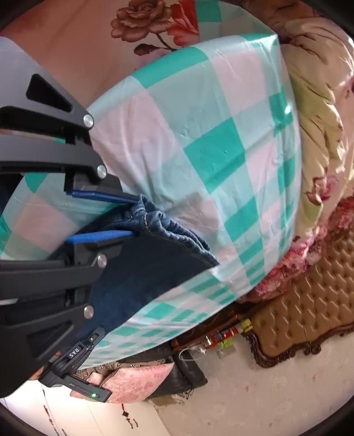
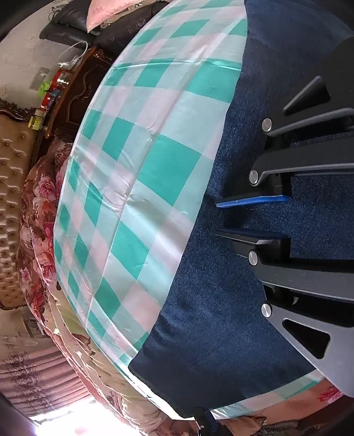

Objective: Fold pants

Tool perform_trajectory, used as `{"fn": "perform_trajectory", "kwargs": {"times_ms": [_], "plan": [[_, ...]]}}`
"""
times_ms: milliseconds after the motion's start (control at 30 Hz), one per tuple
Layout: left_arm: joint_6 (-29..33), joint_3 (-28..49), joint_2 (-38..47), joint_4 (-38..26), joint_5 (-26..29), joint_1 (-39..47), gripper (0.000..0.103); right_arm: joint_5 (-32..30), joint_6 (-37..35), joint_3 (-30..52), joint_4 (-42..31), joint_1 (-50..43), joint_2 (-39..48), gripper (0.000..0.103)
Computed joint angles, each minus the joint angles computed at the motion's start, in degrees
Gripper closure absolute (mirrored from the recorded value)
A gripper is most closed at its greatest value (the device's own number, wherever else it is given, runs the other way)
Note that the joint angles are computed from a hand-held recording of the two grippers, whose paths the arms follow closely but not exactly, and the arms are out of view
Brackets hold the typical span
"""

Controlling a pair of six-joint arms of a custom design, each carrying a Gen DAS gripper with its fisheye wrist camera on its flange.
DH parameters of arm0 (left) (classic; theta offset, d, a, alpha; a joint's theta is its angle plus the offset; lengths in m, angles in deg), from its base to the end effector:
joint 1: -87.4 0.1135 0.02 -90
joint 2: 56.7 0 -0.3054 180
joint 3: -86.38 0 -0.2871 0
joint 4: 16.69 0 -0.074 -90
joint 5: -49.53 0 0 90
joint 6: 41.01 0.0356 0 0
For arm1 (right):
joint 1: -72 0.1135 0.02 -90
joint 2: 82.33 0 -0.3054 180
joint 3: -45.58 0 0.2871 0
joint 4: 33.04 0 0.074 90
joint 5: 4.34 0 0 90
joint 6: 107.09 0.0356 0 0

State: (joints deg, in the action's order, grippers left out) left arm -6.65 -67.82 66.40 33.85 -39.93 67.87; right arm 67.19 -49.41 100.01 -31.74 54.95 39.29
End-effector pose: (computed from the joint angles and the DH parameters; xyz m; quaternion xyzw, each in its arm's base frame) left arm 0.2123 -0.0757 0.0047 -0.2865 0.8844 -0.2282 0.2893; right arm 0.3240 -0.0876 0.0105 -0.1615 0.9523 0.0565 0.2529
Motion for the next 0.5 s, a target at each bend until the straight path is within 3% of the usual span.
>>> {"fn": "perform_trajectory", "kwargs": {"times_ms": [133,200,300,367,433,500], "plan": [[2.4,-1.0,-5.6,-2.6,-6.4,-4.8,0.088,-1.7,0.4,2.3,-6.5,-0.1,-0.7,0.063],[3.9,-0.6,-9.9,-7.4,-11.5,-8.5,0.089,-1.7,1.7,1.5,-6.6,-0.2,-2.2,0.044],[6.3,1.7,-16.1,-17.1,-20.7,-15.5,0.09,-6.8,2.5,3.3,-13.5,-1.5,-4.2,0.041],[7.5,4.1,-18.6,-23.8,-26.8,-20.0,0.09,-11.3,2.9,6.6,-22.2,-2.3,-3.9,0.041],[8.3,7.5,-19.9,-31.2,-33.9,-25.3,0.101,-17.3,2.5,11.0,-32.5,-3.2,-2.4,0.04],[9.0,10.9,-19.9,-36.9,-39.0,-29.7,0.102,-22.1,1.6,14.4,-40.9,-3.7,-0.7,0.039]]}}
